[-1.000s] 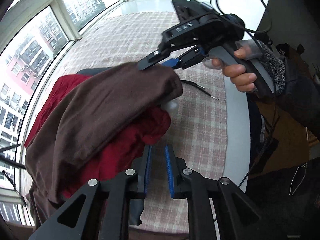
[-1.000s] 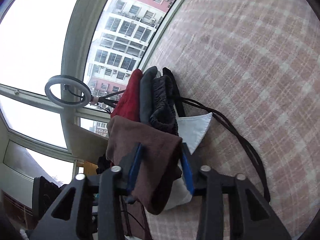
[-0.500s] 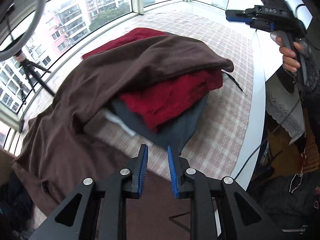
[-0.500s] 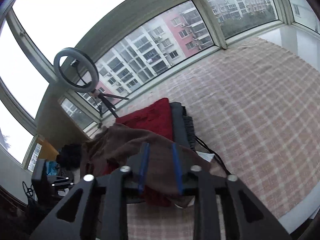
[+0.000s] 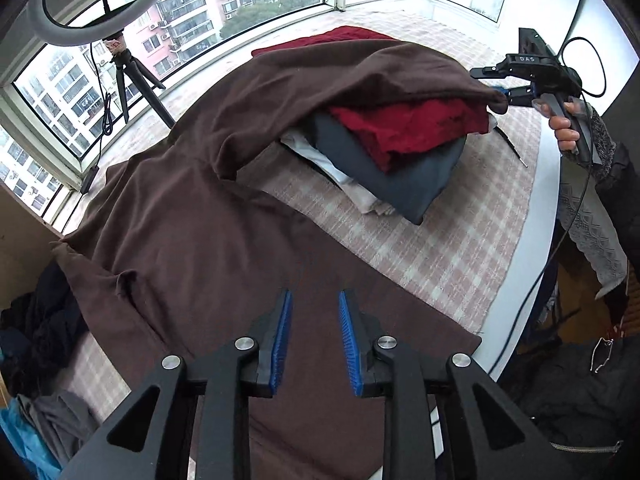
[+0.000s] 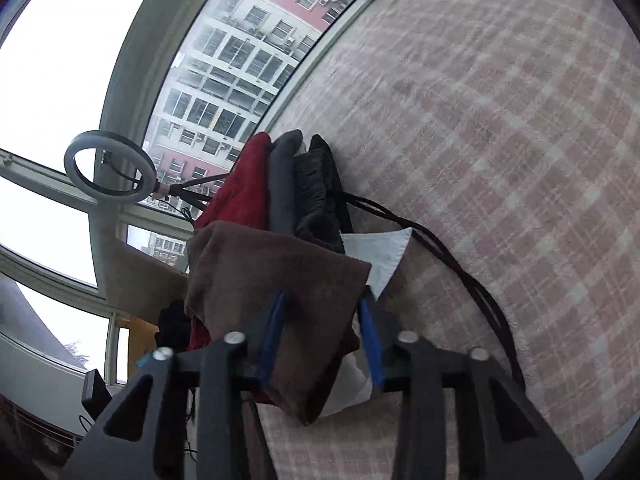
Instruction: Fold clothes
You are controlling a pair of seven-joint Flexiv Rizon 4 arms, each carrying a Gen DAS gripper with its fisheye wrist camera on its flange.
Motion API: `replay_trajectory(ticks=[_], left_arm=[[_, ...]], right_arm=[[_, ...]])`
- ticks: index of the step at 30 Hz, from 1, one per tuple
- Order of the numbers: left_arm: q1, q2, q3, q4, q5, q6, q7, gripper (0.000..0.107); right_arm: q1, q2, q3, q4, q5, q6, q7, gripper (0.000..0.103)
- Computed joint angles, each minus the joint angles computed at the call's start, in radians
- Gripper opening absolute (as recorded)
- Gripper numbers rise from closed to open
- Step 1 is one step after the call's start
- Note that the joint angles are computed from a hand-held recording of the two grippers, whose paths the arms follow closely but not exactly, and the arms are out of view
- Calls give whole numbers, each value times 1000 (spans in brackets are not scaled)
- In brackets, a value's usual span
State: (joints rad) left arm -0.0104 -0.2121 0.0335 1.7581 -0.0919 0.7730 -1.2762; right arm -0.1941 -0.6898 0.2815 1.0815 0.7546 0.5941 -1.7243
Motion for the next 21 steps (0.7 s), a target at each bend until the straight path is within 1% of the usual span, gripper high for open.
replay_trajectory(ticks=[1, 2, 7, 10, 12, 15, 18, 21], left_arm=[[-1, 0, -1, 0, 0, 1, -1, 24], [-1, 0, -2, 2, -4, 6, 0, 24], [-5, -5, -8, 5, -14, 19, 10, 25], [-7, -6, -10, 7, -18, 28, 18, 25], [-6, 2, -8, 18, -25, 40, 23, 25], [1, 27, 1, 53, -39, 65, 23, 25], [13, 68, 18, 111, -46, 94, 12, 25], [32, 120, 37, 194, -64, 138, 9, 25]], right_arm=[[3, 14, 1, 6, -5, 12, -20, 11], [5, 28, 2, 11, -9, 24, -40, 5], [39, 122, -14, 65, -59, 110, -118, 3], [58, 171, -13, 86, -67, 131, -157, 3], [92, 197, -17, 100, -90, 152, -174, 3], [164, 233, -30, 130, -156, 198, -178, 3], [228, 268, -12, 158, -197, 218, -219, 3], [309, 305, 19, 190, -250, 201, -294, 3]])
